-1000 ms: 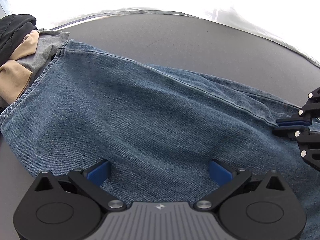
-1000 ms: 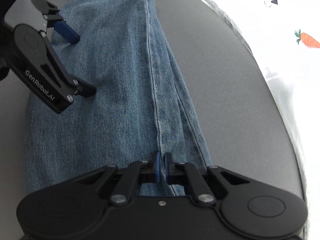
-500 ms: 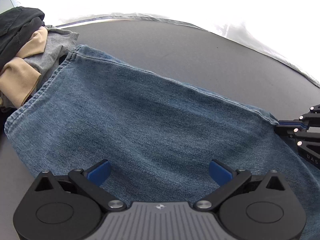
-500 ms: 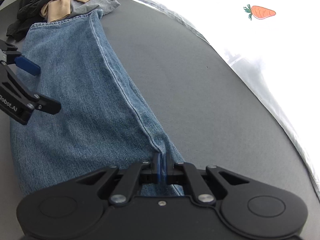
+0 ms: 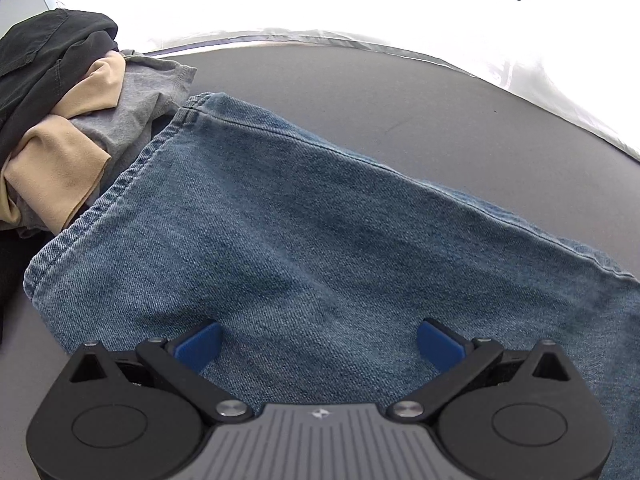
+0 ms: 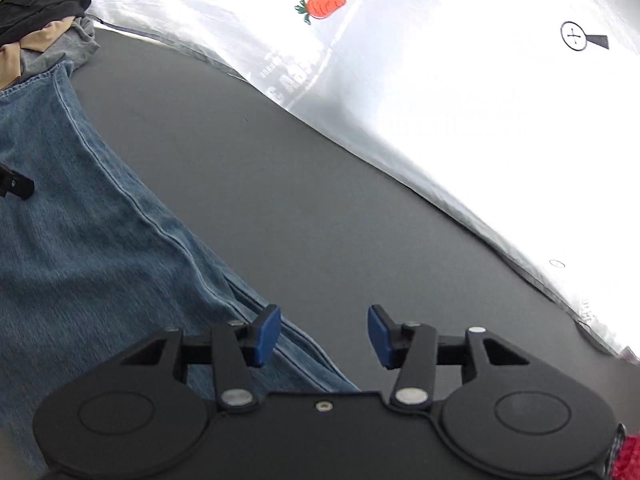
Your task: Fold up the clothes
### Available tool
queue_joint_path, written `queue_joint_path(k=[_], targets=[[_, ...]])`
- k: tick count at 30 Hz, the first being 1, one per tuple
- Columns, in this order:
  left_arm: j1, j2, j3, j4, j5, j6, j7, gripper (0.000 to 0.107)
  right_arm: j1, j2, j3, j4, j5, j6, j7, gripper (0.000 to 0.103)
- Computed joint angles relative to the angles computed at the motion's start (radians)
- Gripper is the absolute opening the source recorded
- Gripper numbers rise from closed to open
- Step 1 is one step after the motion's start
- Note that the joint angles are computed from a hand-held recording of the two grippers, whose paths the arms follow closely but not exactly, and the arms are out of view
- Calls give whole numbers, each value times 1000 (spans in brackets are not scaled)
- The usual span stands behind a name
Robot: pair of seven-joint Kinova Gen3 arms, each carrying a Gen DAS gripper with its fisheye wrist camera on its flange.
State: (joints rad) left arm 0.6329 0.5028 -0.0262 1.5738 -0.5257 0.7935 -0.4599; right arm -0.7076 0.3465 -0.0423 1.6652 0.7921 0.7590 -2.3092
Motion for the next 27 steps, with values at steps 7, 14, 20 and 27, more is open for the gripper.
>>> queue_joint_path(k=[7, 14, 20, 27], targets=[[29, 6, -20, 11, -50, -11, 69, 103, 155, -19, -71, 90, -57, 21, -243, 63], [-132, -42, 70, 75, 2, -142, -159, 103, 97, 22, 92, 21, -124, 55, -427, 80], [-46, -64, 10, 43, 30, -4, -143, 103, -181, -7, 160, 115, 87, 299, -670, 88], [12, -69, 108, 26, 45, -42, -256, 103, -499, 16, 40, 342, 135, 583, -908, 97]])
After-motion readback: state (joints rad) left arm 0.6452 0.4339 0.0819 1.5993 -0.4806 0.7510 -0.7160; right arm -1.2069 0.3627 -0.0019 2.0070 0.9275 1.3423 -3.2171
